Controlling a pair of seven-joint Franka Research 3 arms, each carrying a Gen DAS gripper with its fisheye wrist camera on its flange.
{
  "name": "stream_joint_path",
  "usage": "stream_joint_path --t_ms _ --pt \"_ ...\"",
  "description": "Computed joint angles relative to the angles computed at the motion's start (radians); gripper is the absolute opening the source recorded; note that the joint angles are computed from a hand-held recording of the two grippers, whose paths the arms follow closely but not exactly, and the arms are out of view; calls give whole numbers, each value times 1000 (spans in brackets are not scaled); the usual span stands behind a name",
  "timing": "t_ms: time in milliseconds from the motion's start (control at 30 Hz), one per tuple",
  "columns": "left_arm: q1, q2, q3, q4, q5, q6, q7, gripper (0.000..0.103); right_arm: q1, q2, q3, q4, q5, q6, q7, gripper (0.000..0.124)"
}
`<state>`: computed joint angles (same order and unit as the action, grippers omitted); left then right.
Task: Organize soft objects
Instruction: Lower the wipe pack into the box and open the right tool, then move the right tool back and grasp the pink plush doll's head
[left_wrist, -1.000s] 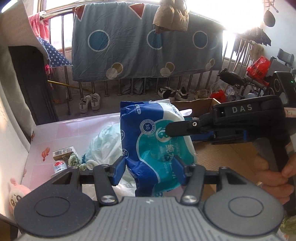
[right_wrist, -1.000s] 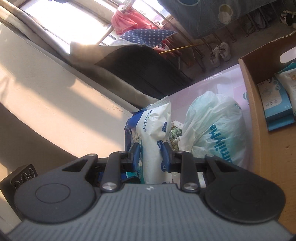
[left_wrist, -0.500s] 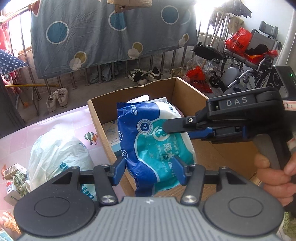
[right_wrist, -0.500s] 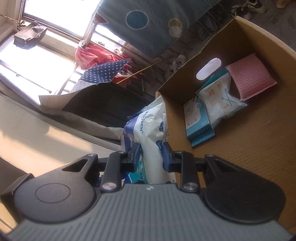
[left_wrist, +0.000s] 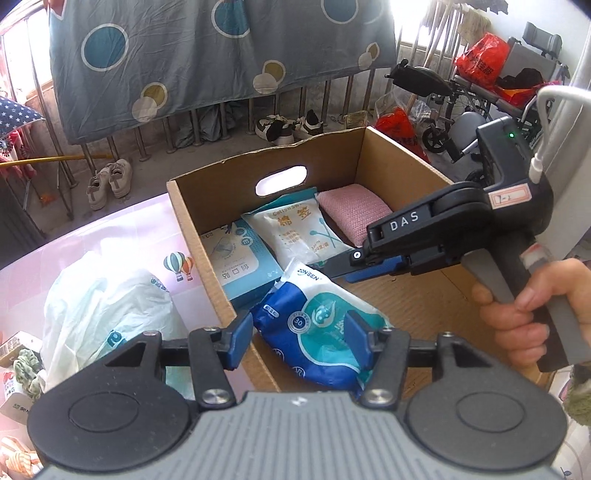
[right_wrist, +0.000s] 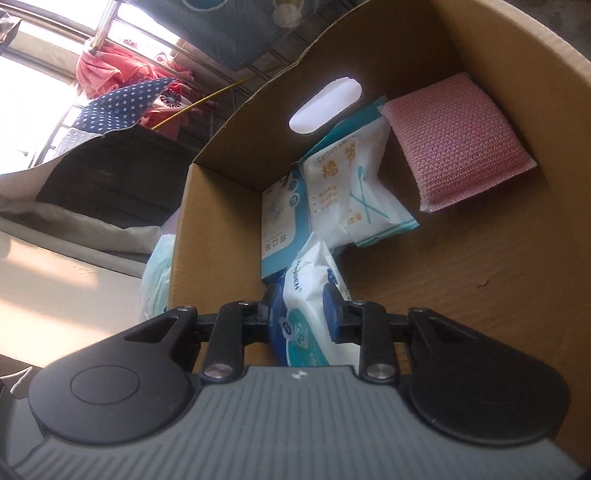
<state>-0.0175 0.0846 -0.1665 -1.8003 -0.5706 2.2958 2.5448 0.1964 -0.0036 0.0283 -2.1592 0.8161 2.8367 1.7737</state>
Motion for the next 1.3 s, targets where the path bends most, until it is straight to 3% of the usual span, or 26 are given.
stream_joint_path --t_ms 167,267,367,600,733,967,1167,1300 --pt "18 -18 16 7 -39 1 29 62 3 -30 3 -50 -65 70 81 32" --pt "32 -30 29 2 -51 -2 41 69 1 -43 4 -64 -169 24 180 45" --pt "44 -43 44 -14 -45 6 47 75 5 -18 9 -42 -253 -45 253 44" --pt "101 -58 95 -52 -18 -4 36 79 29 28 21 11 -349 -71 388 32" --pt "144 -54 121 -66 0 -9 13 79 42 45 15 33 -479 -82 530 32" --pt "239 -31 165 -52 -2 -7 -13 80 47 18 8 17 -606 -79 641 43" --pt "318 -17 191 -38 -40 39 14 83 9 -82 44 -25 -968 -19 933 50" --pt "365 4 198 -24 -73 63 18 84 3 -99 88 8 -1027 69 977 51"
